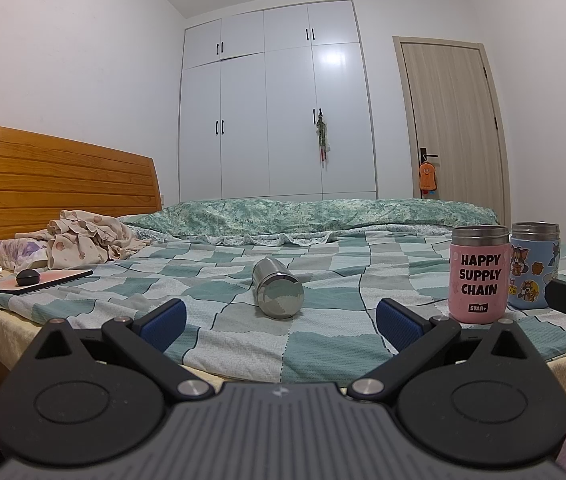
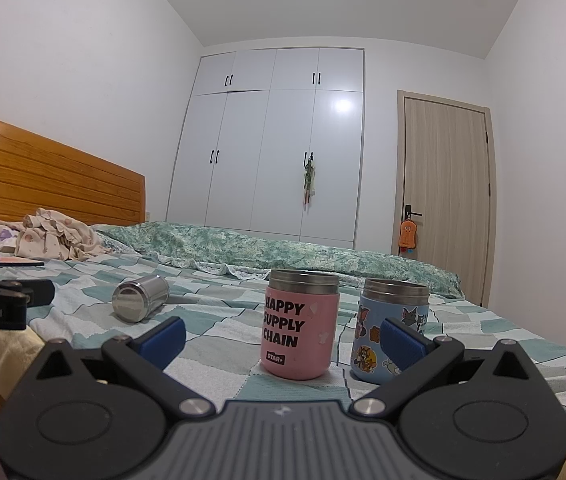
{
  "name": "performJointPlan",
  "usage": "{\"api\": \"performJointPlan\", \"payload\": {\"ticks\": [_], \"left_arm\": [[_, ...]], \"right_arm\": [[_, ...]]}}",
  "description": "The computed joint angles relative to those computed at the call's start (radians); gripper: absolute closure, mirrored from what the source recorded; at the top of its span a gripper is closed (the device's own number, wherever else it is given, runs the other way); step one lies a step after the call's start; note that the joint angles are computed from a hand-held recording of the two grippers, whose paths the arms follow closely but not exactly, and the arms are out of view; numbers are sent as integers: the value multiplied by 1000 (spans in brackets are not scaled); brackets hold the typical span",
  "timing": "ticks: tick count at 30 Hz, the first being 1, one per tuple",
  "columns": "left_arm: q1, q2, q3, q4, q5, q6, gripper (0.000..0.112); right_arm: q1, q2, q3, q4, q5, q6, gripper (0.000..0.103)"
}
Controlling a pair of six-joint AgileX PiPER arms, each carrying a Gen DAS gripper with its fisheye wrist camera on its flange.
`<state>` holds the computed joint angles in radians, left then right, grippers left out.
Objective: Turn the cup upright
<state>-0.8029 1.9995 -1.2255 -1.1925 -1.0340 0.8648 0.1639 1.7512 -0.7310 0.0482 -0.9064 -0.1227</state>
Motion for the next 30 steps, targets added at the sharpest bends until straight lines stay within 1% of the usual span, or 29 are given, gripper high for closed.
{"api": "performJointPlan", "payload": {"ticks": [5,7,10,15,17,20,23,26,30], "left_arm": [[2,2,2,6,-3,1,9],[-5,23,-29,-6,0,15,9],[-5,0,-6,-8,7,12,9],[15,-16,-8,-9,44,5,9],[22,-24,-5,-5,58,0,9],[41,-30,-16,-12,82,13,9],[69,-35,-38,-24,95,41,9],[104,-43,-55,-17,111,53,9],[175,-57,-90,-4,171,80,9]], "right_arm": [[5,-5,4,5,3,-11,0],[4,-9,3,4,8,-14,0],[7,-15,1,4,21,-14,0],[9,-37,6,-24,49,-16,0],[4,-41,-5,-62,71,-7,0],[4,-40,-42,-98,120,9,0],[7,-33,-105,-132,192,51,0],[19,-12,-190,-172,267,87,0],[56,39,-347,-207,383,99,0]]}}
